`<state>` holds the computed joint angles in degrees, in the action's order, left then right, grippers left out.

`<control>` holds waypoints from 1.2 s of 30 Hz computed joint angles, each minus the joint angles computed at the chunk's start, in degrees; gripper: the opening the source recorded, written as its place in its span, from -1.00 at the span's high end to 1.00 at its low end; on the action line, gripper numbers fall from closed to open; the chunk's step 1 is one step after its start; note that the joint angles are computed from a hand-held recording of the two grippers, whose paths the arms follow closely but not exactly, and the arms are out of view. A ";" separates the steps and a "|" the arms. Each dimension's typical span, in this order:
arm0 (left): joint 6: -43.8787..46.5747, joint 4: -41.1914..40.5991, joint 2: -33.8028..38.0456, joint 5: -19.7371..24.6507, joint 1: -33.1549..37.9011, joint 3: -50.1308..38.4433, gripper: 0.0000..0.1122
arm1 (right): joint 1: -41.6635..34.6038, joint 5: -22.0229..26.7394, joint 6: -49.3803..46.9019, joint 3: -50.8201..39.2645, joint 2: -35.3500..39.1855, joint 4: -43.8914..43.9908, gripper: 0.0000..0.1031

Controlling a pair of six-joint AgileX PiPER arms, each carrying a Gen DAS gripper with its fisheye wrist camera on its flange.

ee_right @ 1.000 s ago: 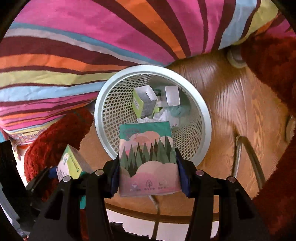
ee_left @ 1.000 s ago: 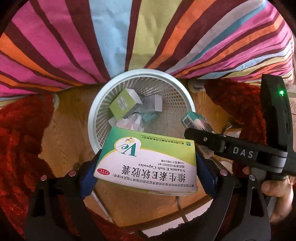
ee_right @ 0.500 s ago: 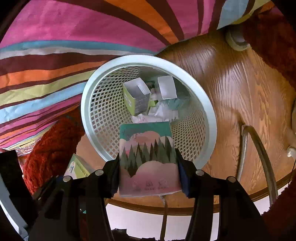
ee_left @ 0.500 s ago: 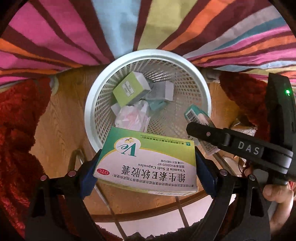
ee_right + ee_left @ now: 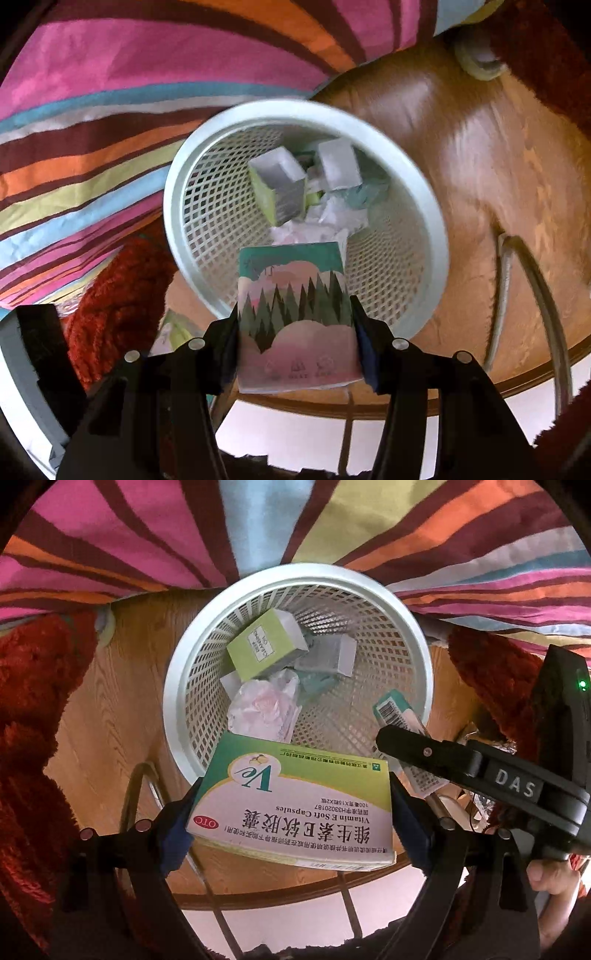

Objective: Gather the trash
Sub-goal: 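Open both tools to drop the boxes into the wastebasket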

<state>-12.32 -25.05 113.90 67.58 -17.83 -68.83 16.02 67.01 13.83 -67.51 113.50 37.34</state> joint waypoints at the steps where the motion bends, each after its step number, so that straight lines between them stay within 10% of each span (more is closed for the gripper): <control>1: -0.27 0.13 0.37 0.37 -0.09 -0.22 -0.60 | 0.01 0.19 -0.17 0.03 0.41 0.40 -0.23; 2: -0.59 0.11 0.69 0.59 -0.23 -0.37 -0.61 | 0.19 0.07 -0.25 0.16 0.71 0.76 -0.64; 4: -0.99 -0.23 0.99 0.53 -0.05 -0.05 -0.64 | 0.21 -0.49 -0.29 0.40 0.99 1.13 -0.85; 36: -11.26 13.54 -15.36 -7.60 -4.49 0.87 -0.68 | 3.37 -3.69 5.51 -2.24 -11.86 -12.82 -0.85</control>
<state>-23.59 -11.51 98.54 59.98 -22.33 -67.96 19.39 63.32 19.34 -69.74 101.65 24.52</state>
